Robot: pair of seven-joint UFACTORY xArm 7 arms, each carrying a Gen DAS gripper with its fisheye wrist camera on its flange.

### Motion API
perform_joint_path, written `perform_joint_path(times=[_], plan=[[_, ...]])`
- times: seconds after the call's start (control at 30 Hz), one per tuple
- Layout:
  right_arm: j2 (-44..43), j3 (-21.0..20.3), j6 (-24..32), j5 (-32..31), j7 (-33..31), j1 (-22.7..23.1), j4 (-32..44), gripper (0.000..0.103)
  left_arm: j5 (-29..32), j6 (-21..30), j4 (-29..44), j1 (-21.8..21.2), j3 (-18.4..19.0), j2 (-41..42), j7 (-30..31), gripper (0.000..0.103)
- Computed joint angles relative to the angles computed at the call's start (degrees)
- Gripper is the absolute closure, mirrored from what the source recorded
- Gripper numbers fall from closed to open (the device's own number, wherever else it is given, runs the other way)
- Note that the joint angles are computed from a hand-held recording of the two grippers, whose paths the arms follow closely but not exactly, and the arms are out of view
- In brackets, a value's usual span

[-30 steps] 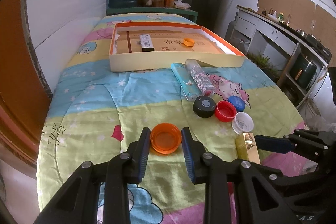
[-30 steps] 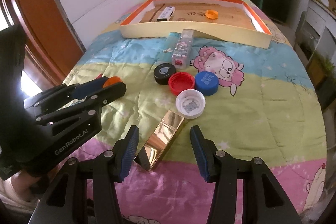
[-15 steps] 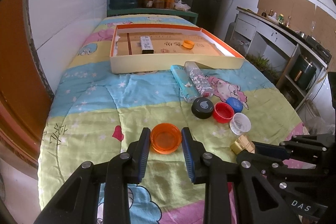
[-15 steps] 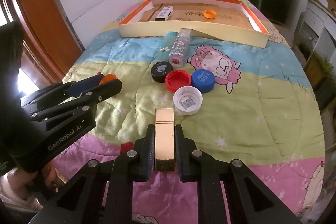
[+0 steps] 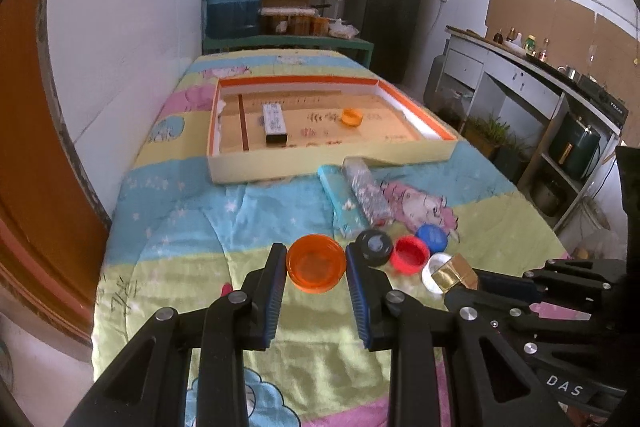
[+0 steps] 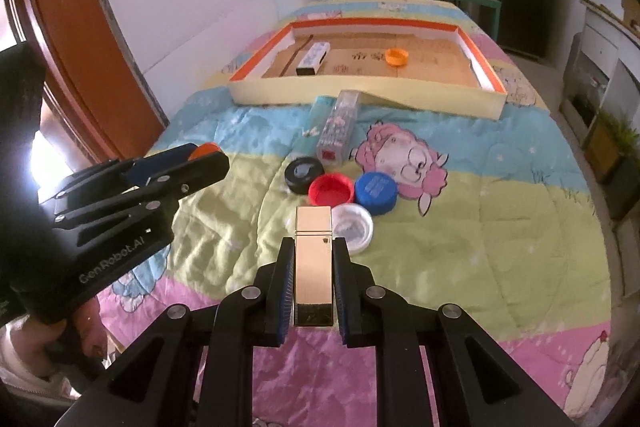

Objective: Organize rigid objects
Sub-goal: 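Lift the orange lid with left tool while right tool lifts the gold box toward the box lid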

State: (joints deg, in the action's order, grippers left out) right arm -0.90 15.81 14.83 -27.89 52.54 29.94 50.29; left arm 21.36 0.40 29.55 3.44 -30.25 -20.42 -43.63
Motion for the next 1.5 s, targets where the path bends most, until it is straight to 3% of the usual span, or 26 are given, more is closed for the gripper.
perform_joint_path(times=[0.3,0.73,1.0,1.5], plan=[[-0.8,-0.2,-1.0,-2.2,0.7,-1.4,1.0,0.085,0.5,0.4,3.2,-0.6,0.9,0.7,1.1,0.072],[-0.3,-0.8,-1.6,-6.4,2.1,-2.9,4.3,0.085,3.8,-0.4,8.8,3.8,-1.4,1.7,0.4,0.072],[0.6,-2.1,-1.2,-10.2,3.5,-3.7,7.8,0.085,6.6,0.5,14.3,4.1,-0.9,5.3,0.2,0.072],[4.5,-5.1,-1.9,-8.8,-0.7,-3.2,12.4,0.085,16.5,1.8,21.0,-1.6,6.2,11.3,-6.7,0.072]])
